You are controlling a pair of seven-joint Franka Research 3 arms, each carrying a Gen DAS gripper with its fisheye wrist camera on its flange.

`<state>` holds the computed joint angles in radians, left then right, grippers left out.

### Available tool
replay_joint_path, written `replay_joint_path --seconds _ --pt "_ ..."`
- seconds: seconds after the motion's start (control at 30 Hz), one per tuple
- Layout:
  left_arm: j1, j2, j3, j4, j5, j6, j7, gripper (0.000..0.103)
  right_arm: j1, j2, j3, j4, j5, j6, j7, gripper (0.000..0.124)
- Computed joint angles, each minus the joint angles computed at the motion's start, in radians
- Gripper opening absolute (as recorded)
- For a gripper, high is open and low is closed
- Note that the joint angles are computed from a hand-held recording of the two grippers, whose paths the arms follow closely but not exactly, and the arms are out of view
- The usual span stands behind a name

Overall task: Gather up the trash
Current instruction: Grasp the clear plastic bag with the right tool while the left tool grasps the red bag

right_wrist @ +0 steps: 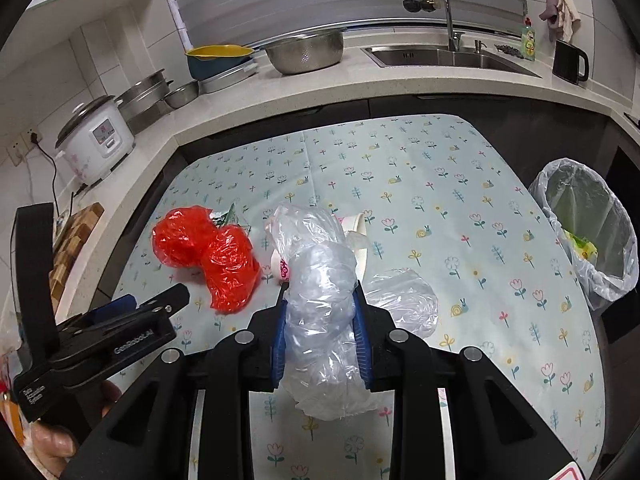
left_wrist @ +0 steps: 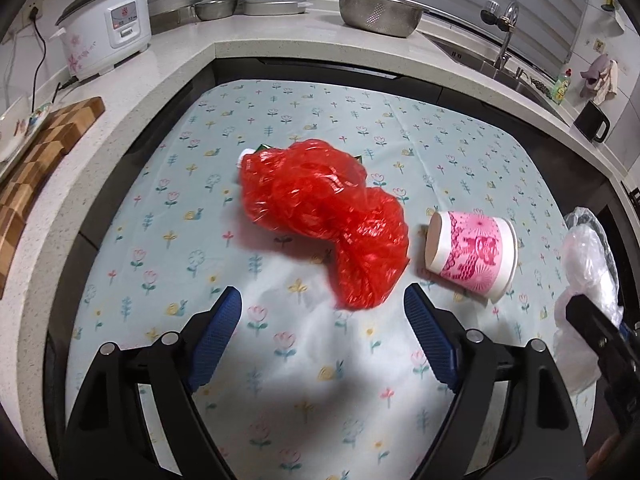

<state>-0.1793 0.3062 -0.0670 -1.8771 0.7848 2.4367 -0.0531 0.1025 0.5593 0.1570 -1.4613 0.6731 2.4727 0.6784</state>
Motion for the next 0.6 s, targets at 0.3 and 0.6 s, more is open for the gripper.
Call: replay_joint_path --seconds 0.3,0.6 --pt "0.026 0.159 0.023 0.185 -0.102 0.007 0.078 0.087 0.027 0.153 -0.009 0.207 -0.077 -0.052 0.108 0.027" --pt "0.041 0.246 0.034 0.255 -0.214 0.062 0.17 0.045 0.031 0.217 -0.001 0.291 -0.125 -0.078 0.163 0.027"
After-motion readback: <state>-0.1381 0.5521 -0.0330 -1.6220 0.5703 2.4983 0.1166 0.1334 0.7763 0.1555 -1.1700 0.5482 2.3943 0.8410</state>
